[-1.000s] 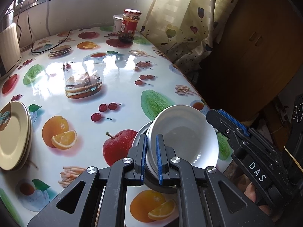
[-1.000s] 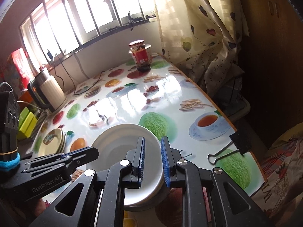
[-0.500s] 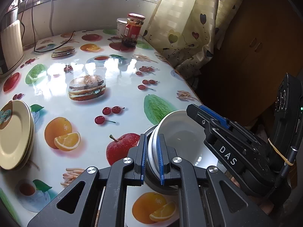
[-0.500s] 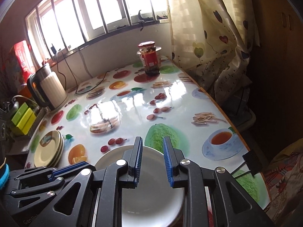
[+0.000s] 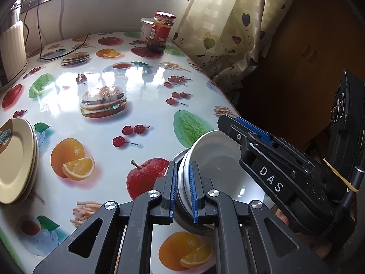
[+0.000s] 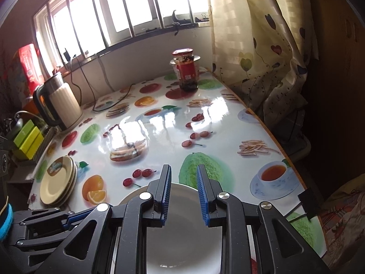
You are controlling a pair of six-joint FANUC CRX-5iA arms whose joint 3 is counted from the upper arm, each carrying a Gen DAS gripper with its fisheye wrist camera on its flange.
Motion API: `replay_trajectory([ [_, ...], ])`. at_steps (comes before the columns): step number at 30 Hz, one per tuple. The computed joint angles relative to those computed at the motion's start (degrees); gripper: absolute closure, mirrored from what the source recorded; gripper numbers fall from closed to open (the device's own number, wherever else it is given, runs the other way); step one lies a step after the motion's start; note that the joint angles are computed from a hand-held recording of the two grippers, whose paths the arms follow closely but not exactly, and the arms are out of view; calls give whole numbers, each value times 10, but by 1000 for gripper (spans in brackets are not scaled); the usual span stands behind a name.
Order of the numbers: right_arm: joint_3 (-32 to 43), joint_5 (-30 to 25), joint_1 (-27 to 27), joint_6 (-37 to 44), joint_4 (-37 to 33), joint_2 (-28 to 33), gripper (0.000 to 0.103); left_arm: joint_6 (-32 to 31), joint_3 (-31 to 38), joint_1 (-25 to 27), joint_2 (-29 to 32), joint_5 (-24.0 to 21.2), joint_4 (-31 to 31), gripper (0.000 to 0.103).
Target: Organize plates and bowls
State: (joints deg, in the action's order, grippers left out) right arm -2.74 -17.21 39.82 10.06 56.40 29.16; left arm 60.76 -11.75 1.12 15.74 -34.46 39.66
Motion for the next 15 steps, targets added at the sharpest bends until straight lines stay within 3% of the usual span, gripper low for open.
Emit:
replay_trajectory([
  [13, -5, 11, -3, 1, -19, -3, 78, 3, 1, 0, 1, -2, 0, 92],
  [15, -22, 23, -9, -39, 16, -12, 76, -9, -8, -1, -4, 7, 10, 92],
])
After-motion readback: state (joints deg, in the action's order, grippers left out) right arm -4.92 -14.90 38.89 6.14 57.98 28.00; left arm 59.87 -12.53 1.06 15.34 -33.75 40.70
